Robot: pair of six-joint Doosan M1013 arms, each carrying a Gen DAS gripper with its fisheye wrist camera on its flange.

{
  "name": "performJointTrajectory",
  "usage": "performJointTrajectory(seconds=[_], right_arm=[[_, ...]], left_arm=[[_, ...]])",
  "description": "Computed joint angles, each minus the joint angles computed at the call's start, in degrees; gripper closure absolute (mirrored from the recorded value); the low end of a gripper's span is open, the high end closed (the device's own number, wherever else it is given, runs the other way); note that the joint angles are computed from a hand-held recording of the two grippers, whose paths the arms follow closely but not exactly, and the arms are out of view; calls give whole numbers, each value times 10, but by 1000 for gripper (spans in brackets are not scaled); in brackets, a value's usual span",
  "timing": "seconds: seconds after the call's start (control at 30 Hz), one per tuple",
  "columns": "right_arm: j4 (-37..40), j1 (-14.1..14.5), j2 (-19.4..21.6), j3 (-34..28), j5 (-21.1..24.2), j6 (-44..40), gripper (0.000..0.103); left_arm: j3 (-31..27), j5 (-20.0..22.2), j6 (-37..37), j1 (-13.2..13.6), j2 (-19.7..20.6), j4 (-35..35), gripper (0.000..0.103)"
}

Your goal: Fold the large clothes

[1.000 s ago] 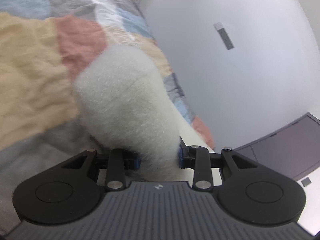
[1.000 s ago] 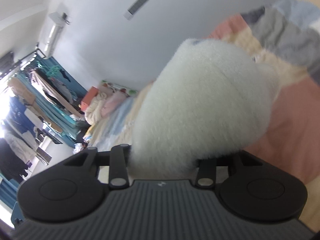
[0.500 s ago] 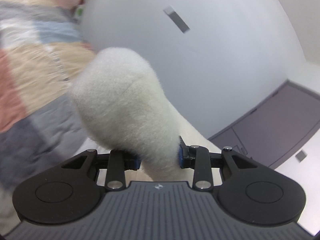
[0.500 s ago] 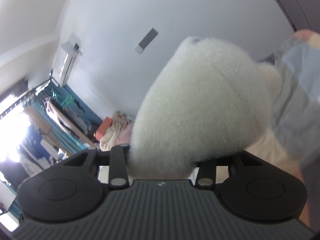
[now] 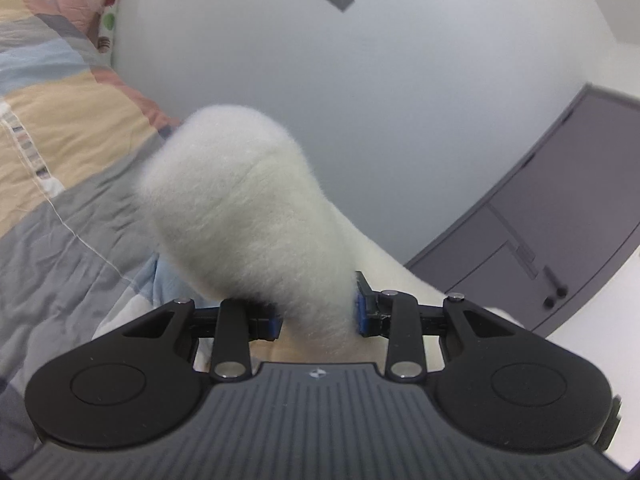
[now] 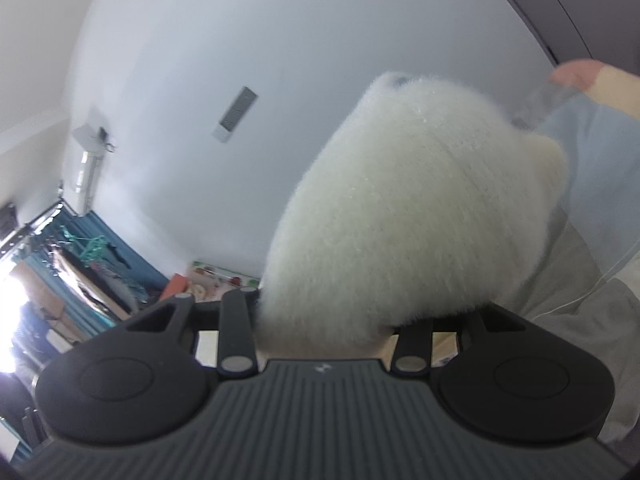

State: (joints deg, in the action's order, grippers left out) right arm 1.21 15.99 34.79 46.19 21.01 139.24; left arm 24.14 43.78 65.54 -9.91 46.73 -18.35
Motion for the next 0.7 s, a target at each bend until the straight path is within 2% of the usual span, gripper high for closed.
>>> performJointTrajectory(seconds=[0.07,0.17,0.23,0.27,0.37,0.47,0.57,0.63,0.7], right_arm=[[11,-2,8,3,8,-12,58],[18,-3,19,-1,45,-18,57],[21,-3,24,-3,69,-10,57],[22,-2,21,10,67,-5,58],[45,-3,5,56,31,-4,57],[72,-4,-11,102,3,-20,55],[39,2,-20,132,-25,-10,51],[19,6,-22,149,-51,12,47],[-3,7,-22,161,-77,36,46]], left_arm=[[-8,14,-5,4,17,-14,65],[14,27,3,9,22,-26,65],[50,11,11,13,14,-47,65],[77,-11,28,14,5,-67,65],[122,-44,94,14,-11,-98,62],[165,-69,116,10,-30,-107,61],[217,-102,134,10,-49,-131,60],[260,-137,167,10,-65,-174,58],[278,-153,190,12,-70,-211,56]])
